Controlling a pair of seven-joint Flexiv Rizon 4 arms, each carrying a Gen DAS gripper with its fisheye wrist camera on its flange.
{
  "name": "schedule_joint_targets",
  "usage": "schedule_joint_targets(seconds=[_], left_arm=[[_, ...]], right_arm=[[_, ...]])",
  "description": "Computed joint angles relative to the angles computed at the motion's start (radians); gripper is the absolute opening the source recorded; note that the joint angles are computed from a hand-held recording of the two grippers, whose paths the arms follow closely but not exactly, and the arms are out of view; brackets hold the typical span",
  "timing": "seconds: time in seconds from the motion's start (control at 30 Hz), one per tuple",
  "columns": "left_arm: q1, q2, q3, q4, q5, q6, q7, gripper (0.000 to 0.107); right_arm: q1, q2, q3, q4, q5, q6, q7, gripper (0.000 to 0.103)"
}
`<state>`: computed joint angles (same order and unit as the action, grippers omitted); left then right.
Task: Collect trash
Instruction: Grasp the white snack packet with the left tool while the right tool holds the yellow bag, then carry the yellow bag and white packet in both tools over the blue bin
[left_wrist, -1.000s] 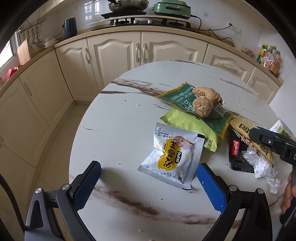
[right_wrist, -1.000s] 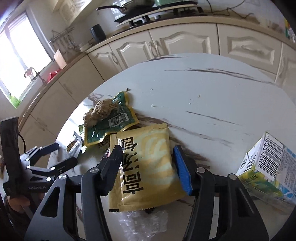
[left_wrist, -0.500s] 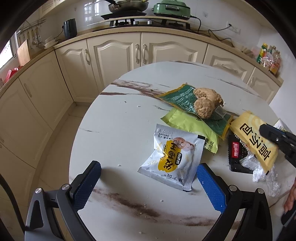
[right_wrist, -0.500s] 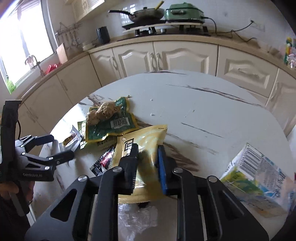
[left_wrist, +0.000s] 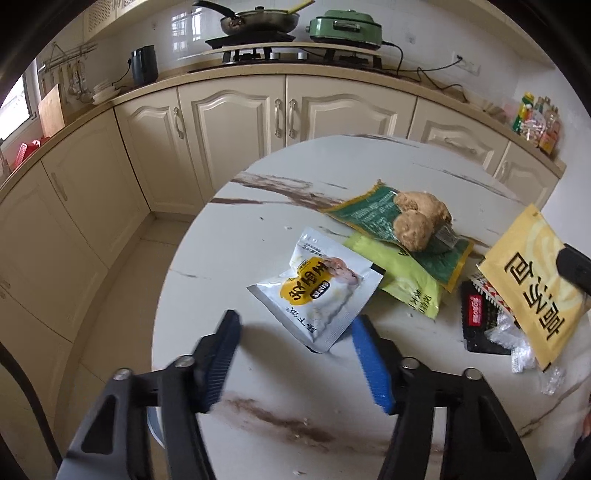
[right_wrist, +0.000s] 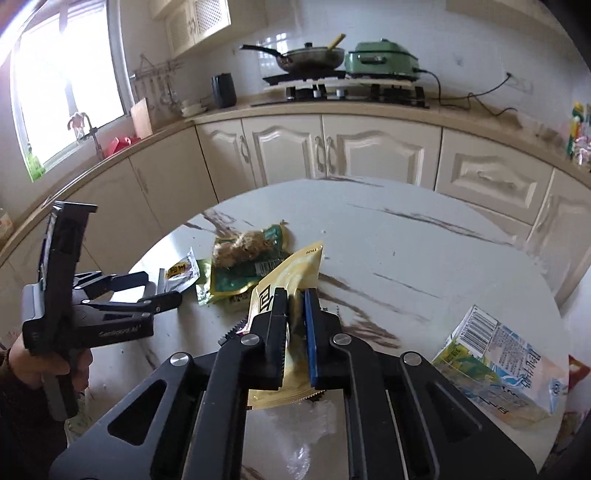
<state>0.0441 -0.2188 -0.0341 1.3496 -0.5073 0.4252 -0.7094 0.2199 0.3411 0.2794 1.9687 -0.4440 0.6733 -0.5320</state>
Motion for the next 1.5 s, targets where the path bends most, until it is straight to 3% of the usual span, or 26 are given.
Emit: schedule_joint_targets(seconds=[0.17, 0.27, 0.33, 0.37, 0.43, 0.67, 0.8, 0.83, 0.9, 1.07, 1.13, 1.5], left_arm=[[0.013, -0.015, -0.005, -0.019, -0.027, -0.031, 0.023, 0.013], [0.035, -0.026, -0.004, -0.043, -0.061, -0.1, 0.007, 0.014], [0.047, -0.026, -0.004, -0.043, -0.094, -0.097, 0.012, 0.032], [0.049, -0.021, -0.003, -0.035, -0.108, -0.074, 0.026, 0.058], [0.042, -0.004, -0.006, 0.003, -0.135, 0.025, 0.078, 0.081], [0.011, -0.044, -0.028, -0.034, -0.09, 0.033, 0.144, 0.081], [-0.009, -0.072, -0.042, -0.056, -0.047, 0.02, 0.183, 0.076], [-0.015, -0.081, -0.042, -0.069, -0.03, 0.013, 0.174, 0.072], [-0.014, -0.111, -0.05, -0.112, -0.028, -0.023, 0.151, 0.052], [-0.01, -0.135, -0.059, -0.146, -0.03, -0.044, 0.157, 0.048], [-0.007, -0.139, -0.06, -0.149, -0.037, -0.047, 0.151, 0.03], [0.048, -0.069, -0.044, -0.095, -0.147, -0.124, 0.17, 0.022]], right_arm=[[-0.002, 0.001, 0.001, -0.003, -0.002, 0.0, 0.003, 0.009], [-0.003, 0.004, 0.003, -0.003, -0.004, 0.003, 0.007, 0.009], [0.001, 0.003, 0.0, -0.008, 0.005, 0.001, 0.002, 0.009], [0.0, 0.004, 0.0, -0.007, 0.004, 0.003, 0.002, 0.009], [0.001, 0.004, -0.002, -0.007, 0.01, 0.006, -0.002, 0.009], [0.0, -0.02, -0.009, -0.015, 0.01, 0.029, -0.003, 0.009], [-0.003, -0.02, -0.015, -0.011, 0.017, 0.034, -0.007, 0.009], [-0.004, -0.02, -0.017, -0.009, 0.02, 0.039, -0.007, 0.009], [-0.004, -0.023, -0.021, -0.005, 0.032, 0.045, -0.01, 0.009], [-0.006, -0.031, -0.023, -0.002, 0.041, 0.055, -0.011, 0.009], [-0.005, -0.034, -0.022, -0.003, 0.04, 0.056, -0.009, 0.009], [0.004, -0.035, -0.002, -0.045, 0.002, 0.005, 0.013, 0.009]])
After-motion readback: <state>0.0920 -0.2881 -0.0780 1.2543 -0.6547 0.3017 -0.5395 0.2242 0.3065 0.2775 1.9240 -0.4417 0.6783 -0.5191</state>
